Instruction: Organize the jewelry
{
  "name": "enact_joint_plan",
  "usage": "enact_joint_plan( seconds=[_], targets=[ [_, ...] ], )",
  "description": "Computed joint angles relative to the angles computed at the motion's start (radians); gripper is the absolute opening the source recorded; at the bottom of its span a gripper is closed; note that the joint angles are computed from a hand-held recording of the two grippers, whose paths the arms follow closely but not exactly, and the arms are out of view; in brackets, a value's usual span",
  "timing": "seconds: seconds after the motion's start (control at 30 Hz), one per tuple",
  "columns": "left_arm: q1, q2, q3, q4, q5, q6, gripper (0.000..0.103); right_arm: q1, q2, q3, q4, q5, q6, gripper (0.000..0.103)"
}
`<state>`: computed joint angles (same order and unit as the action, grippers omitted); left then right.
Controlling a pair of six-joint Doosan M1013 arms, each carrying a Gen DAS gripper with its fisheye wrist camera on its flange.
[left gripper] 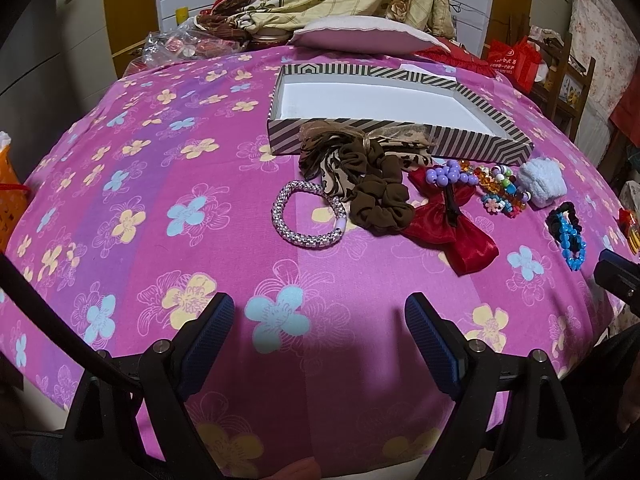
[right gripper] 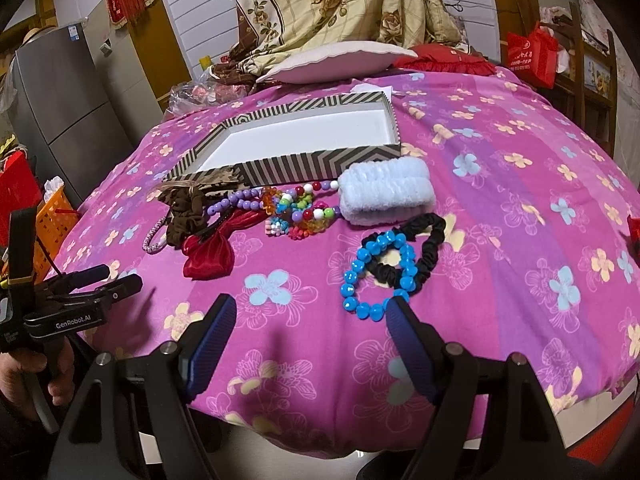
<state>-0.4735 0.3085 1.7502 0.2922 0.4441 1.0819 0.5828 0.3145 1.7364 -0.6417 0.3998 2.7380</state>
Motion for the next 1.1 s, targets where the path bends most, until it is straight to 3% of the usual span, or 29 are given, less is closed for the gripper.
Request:
enact_joint_plan(
  seconds=[0.7,0.87,1.0,1.1],
  targets=[
    [-0.002,-0.008,0.0,-0.016,-0.008,0.014,0.072,-0.004,-0.017,0.01,-0.014,-0.015,0.014,0.08],
    [0.026,-0.002,-0.038,-0.211,-0.01,0.204,0.072,-0.031,-0.027,0.007,0.006,-0.002,-0.043,0.081],
    [0.036,0.028,-0.102,-0.253,-0.004,0.317,0.072,-0.073,-0.016,-0.03,0.112,0.012,-0.256,0.081],
    [0.053,0.08,-0.18,-0.332,0.045,0.427,0.072,-0.106,0.008,-0.074,0.225,0.033,-0.431,0.081]
  ],
)
